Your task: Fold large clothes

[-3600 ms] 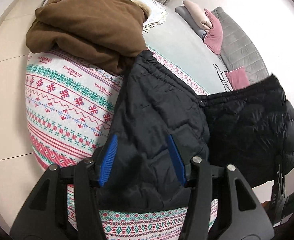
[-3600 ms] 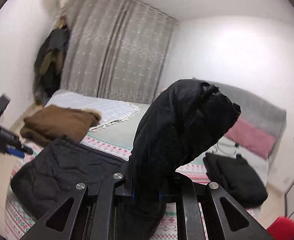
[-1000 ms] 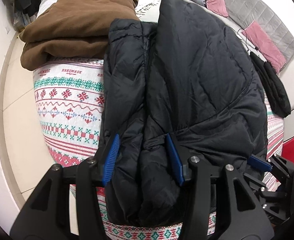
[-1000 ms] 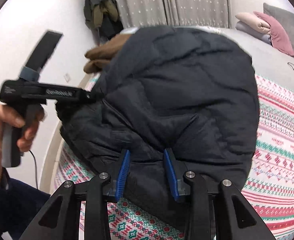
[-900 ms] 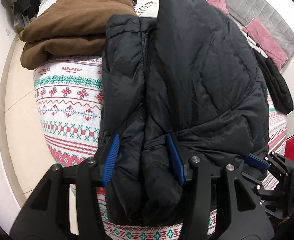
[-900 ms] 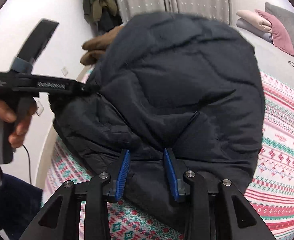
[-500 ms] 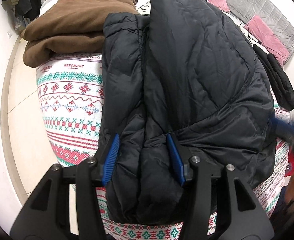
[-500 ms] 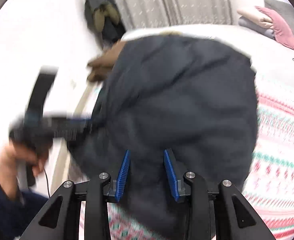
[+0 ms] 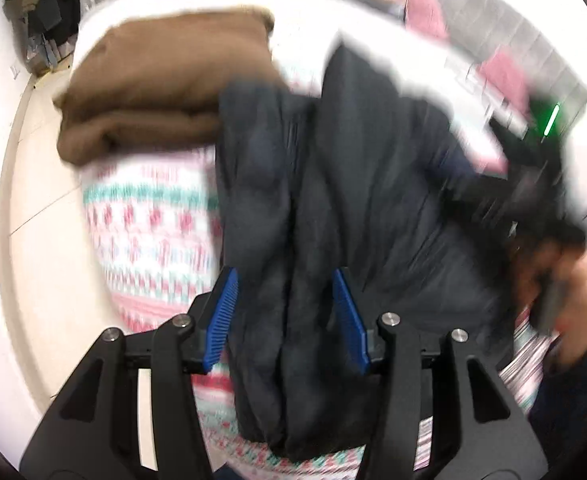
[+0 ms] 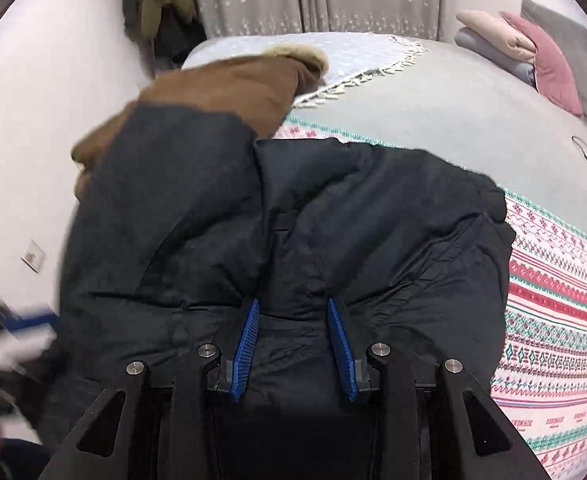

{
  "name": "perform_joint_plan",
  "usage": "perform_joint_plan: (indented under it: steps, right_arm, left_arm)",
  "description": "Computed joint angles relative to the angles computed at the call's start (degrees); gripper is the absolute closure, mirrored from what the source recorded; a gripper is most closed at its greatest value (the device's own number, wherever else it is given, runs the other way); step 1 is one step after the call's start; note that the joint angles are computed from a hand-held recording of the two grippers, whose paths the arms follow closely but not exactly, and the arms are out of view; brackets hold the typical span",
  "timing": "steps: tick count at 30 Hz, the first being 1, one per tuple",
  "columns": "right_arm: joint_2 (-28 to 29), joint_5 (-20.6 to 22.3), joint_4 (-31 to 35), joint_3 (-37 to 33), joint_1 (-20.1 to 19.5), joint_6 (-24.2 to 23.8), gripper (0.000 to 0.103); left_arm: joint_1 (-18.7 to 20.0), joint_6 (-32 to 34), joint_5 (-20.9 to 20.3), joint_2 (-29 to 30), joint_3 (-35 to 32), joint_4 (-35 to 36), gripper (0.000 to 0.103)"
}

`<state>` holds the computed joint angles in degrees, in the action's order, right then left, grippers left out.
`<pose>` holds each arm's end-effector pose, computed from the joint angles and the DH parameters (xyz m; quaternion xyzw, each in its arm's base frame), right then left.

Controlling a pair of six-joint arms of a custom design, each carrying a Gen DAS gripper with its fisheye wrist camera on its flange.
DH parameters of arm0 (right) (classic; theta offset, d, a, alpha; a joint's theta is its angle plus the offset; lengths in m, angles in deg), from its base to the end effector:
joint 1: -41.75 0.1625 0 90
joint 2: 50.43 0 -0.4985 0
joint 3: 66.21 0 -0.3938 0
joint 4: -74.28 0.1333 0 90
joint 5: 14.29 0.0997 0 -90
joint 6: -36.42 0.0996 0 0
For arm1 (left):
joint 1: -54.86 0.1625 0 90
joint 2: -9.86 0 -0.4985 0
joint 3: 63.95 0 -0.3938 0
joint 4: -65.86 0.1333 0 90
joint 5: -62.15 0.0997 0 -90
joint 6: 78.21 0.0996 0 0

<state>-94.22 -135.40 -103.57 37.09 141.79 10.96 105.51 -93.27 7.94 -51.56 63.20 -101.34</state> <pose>0.2005 -0.6631 0.1404 0.2222 -0.9096 0.1988 0.2893 -0.1779 -0.5190 0.1819 0.1692 0.9321 -0.2243 0.2284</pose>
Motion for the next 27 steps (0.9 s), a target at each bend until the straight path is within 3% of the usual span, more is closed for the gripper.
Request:
perform_joint_plan:
  steps: [2,5,10,13,17,20,24,27]
  right_arm:
    - [0.81,-0.09,-1.38,0.27,-0.05,-0.22,0.067]
    - [0.81,-0.27,-1.9,0.41,-0.25,-0.55,0.067]
    - [1.2,-1.1,-3.05,0.96,-0.29,-1.66,0.067]
    - [1.53,-1.63,-3.32,0.94,-0.21,-1.9,0.067]
    - [2.73,-2.3,-4.49,0.5,-0.31,-2.27,0.067]
    - [3.61,-4.11,-4.66,0.1,0.22,-2.69,0.067]
    - [2.35,-3.5,0.21,-0.9,0.25,-0.66,0.063]
    - [-3.14,3.08,1.55,2.54,-0.52,2.56,0.056]
  left_arm:
    - [0.95,0.95,-4.36,-0.07,-0.92,-5.37,0.051]
    - [2.17,1.65,-8.15,2.56,-4.56,-6.45,0.051]
    - [2.58,-1.09,0.15,9.11,-11.13,0.2,0.051]
    - [4.12,-4.27,1.23,10.45,-12.86,2.17,0.05]
    - [4.3,-3.61,4.7,12.16,-13.01,2.45,0.048]
    - [6.33,-4.05,1.5,12.13,-12.92,1.21,0.047]
    - [7.21,-4.86,-1.85,10.8,-10.93,-1.5,0.046]
    - [6.68,-4.99,-2.61,8.85,-9.49,-2.47,0.046]
